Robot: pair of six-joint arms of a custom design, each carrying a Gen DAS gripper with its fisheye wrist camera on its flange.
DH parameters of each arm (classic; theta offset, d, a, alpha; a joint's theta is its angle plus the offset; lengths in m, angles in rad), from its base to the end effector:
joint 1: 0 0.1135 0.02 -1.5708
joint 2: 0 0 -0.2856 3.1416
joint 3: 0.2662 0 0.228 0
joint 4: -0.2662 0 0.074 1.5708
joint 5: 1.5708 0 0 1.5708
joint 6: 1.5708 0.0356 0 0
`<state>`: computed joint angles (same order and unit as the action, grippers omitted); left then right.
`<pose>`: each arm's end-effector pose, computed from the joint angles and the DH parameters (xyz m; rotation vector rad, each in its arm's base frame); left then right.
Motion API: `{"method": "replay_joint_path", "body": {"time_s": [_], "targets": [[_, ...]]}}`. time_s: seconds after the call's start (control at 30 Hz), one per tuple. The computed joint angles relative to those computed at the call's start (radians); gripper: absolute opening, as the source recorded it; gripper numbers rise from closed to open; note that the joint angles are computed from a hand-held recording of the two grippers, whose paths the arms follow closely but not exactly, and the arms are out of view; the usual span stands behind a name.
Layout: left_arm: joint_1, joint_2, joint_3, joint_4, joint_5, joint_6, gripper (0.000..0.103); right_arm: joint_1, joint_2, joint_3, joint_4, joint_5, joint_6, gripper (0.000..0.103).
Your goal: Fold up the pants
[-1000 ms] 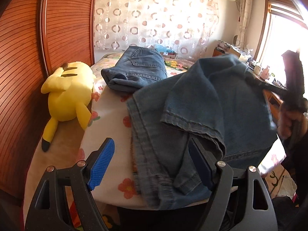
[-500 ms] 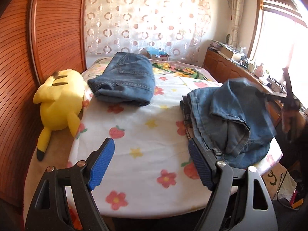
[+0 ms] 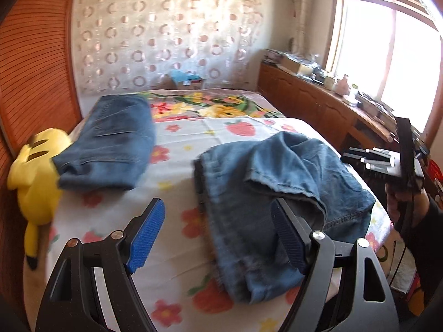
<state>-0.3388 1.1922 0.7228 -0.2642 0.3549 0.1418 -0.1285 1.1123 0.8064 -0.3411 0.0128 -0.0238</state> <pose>0.2010 -0.0840 0.2610 0.7237 2.1845 -0.5098 0.2071 -0.0272 0.2945 0.1232 2.2161 -0.0982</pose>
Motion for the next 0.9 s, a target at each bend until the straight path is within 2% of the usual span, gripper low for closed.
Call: {"method": "replay_joint_path", "body": {"time_s": [0.07,0.2,0.27,0.4,0.53,0.6,0.67,0.73,0.9], "targets": [[-0.058,0.051,0.014,0.033,-0.022,-0.021,0.078,0.007,-0.016,-0.060,0.033,0.002,0.003,0.043],[-0.159,0.175,0.062,0.074,-0.089,-0.045,0.065,-0.014,-0.056,-0.134,0.057,0.015,0.014,0.048],[-0.181,0.221,0.085,0.082,-0.089,-0.048,0.059,-0.049,-0.050,-0.157,0.081,-0.016,0.021,0.052],[-0.230,0.316,0.152,0.073,-0.121,-0.058,0.054,-0.085,-0.003,-0.171,0.138,-0.055,0.024,0.056],[-0.240,0.367,0.198,0.053,-0.083,-0.048,0.047,-0.130,0.011,-0.186,0.167,-0.118,0.031,0.059],[-0.244,0.399,0.231,0.021,-0.087,-0.049,0.041,-0.169,0.020,-0.189,0.183,-0.171,0.039,0.059],[-0.248,0.394,0.227,0.025,-0.099,-0.033,0.023,-0.191,0.030,-0.188,0.191,-0.181,0.037,0.059],[-0.255,0.360,0.213,0.031,-0.123,-0.003,0.013,-0.187,0.034,-0.193,0.201,-0.174,0.035,0.059],[-0.184,0.349,0.287,-0.010,-0.116,0.017,0.012,-0.188,0.046,-0.194,0.209,-0.195,0.053,0.059]]}}
